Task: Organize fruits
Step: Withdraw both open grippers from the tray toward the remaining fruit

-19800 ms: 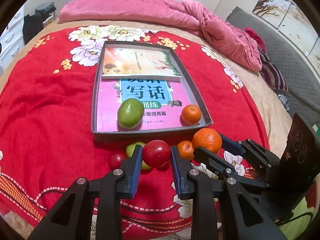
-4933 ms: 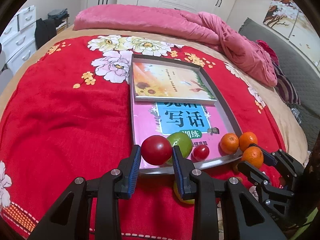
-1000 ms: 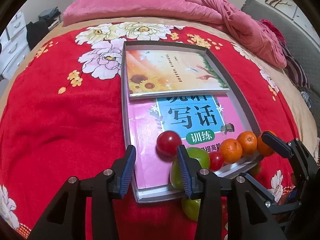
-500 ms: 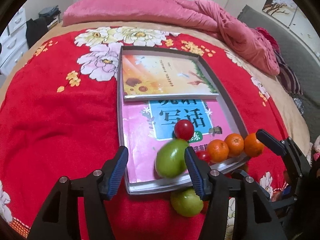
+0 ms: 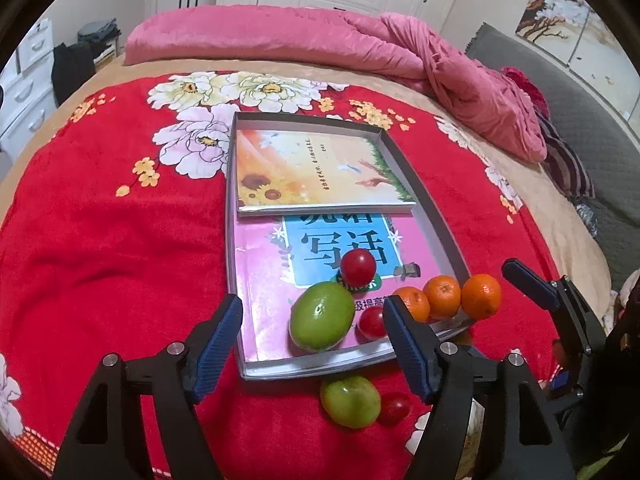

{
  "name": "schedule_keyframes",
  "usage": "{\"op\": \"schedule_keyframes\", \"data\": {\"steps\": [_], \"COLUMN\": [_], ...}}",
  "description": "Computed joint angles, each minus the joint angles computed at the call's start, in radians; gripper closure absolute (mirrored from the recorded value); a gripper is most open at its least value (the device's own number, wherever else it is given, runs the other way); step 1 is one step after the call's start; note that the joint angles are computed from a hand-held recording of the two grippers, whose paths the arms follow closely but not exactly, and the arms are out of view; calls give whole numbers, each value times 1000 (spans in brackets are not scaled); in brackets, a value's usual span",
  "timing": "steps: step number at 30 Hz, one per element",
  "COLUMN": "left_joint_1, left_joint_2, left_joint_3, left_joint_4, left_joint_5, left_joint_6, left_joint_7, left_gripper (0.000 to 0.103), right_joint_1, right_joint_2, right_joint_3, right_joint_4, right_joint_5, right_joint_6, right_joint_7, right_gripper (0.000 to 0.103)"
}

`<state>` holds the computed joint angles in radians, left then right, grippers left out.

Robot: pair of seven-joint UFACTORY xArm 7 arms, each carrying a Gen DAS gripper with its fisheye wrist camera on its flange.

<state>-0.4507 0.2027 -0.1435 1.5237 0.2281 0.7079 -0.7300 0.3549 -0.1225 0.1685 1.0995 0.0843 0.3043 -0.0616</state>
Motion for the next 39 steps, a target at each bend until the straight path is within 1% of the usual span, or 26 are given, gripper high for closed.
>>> {"op": "schedule_keyframes", "data": {"steps": [2, 8, 13, 19, 23, 39], "left_joint_1": [1, -5, -2, 1, 7, 8], "left_joint_2": [-6, -23, -36, -48, -63, -100], "left_joint_3": [-1, -2, -6, -12, -18, -31], "left_joint_4": [-5, -13, -25, -37, -59, -93], "left_joint_5": [-4, 21, 20, 18, -10, 6], "left_joint_6": [-6, -6, -11, -20, -38, -57], "left_joint_7": [-1, -25, -33, -32, -22, -23], "left_gripper": [28, 28, 28, 28, 27, 27], "right_joint_1": [-1, -7, -8, -16, -23, -43], "right_joint_2": [-4, -6, -23, -46, -54, -91], "right_joint_3": [1, 4, -2, -3, 1, 15], "right_joint_4": [-3, -3, -14, -29, -33, -54], "right_joint_5": [-4, -29, -25, -34, -49, -113], "right_joint_6": [-5, -18, -24, -35, -34, -30], "right_joint_7": [6, 38, 47, 67, 84, 146], "right_gripper": [15, 13, 12, 10, 9, 6]}}
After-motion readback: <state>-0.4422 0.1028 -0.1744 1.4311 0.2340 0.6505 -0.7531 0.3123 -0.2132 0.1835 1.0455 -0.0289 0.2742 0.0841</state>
